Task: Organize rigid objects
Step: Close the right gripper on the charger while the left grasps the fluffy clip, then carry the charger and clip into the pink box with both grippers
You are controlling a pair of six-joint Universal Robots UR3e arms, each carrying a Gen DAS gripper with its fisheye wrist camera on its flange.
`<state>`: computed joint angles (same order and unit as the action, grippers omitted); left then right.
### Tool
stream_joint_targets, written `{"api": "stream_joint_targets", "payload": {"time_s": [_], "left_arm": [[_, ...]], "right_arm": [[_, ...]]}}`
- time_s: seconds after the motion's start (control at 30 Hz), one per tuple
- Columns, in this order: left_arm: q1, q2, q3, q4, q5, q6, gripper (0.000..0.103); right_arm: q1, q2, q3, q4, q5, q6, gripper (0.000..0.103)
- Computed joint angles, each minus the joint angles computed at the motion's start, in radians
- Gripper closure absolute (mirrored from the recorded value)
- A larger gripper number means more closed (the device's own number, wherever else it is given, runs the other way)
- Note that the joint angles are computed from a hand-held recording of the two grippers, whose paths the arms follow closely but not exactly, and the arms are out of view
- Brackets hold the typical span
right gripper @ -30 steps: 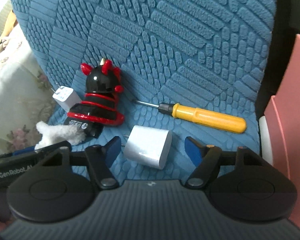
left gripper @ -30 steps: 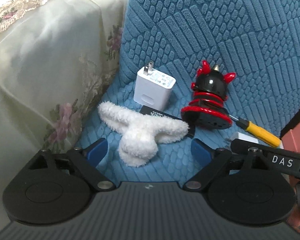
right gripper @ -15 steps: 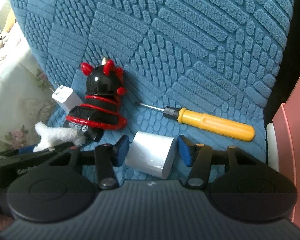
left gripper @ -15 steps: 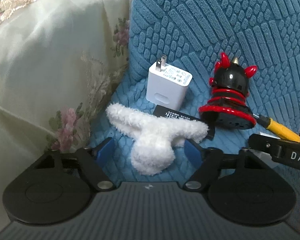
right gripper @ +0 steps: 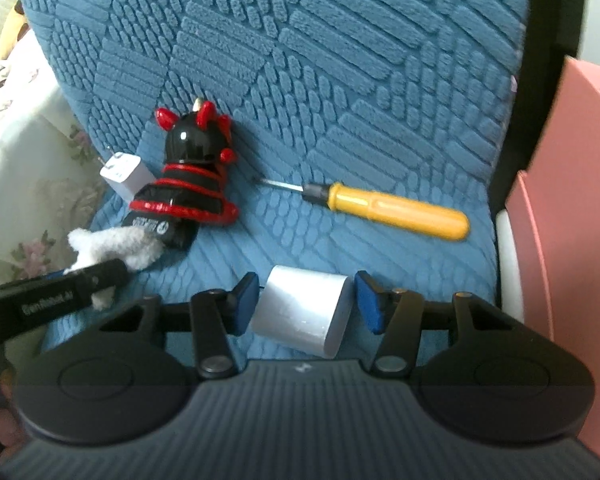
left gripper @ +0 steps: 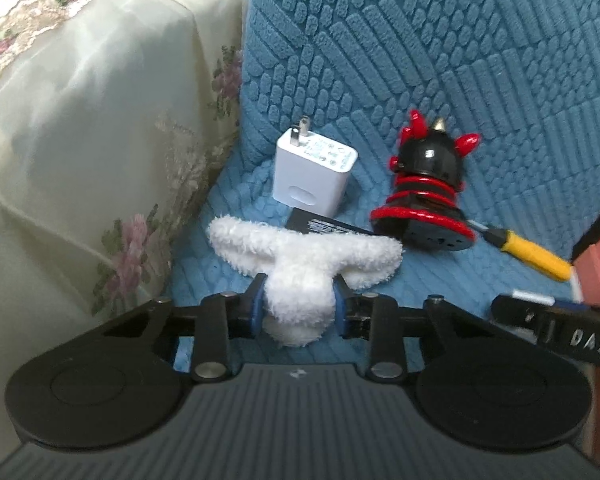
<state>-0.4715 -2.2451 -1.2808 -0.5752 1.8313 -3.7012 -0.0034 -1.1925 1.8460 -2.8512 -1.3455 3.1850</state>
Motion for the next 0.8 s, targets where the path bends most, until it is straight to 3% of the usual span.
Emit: {"api": "stream_joint_targets", "payload": {"time_s": [0.47, 0.8], "left_arm": [[-0.065, 0.215, -0.278, 0.143, -0.038, -0.073, 0.065], [-0.142, 0.359, -0.380, 0.112, -0.025, -0.143, 0.065]], "right_arm": [[-0.015, -0.327, 0.302, 0.004, -0.029, 0.032, 0.048], [0.007, -0.567, 0.437, 0.092, -0.063, 0.028, 0.048]]}}
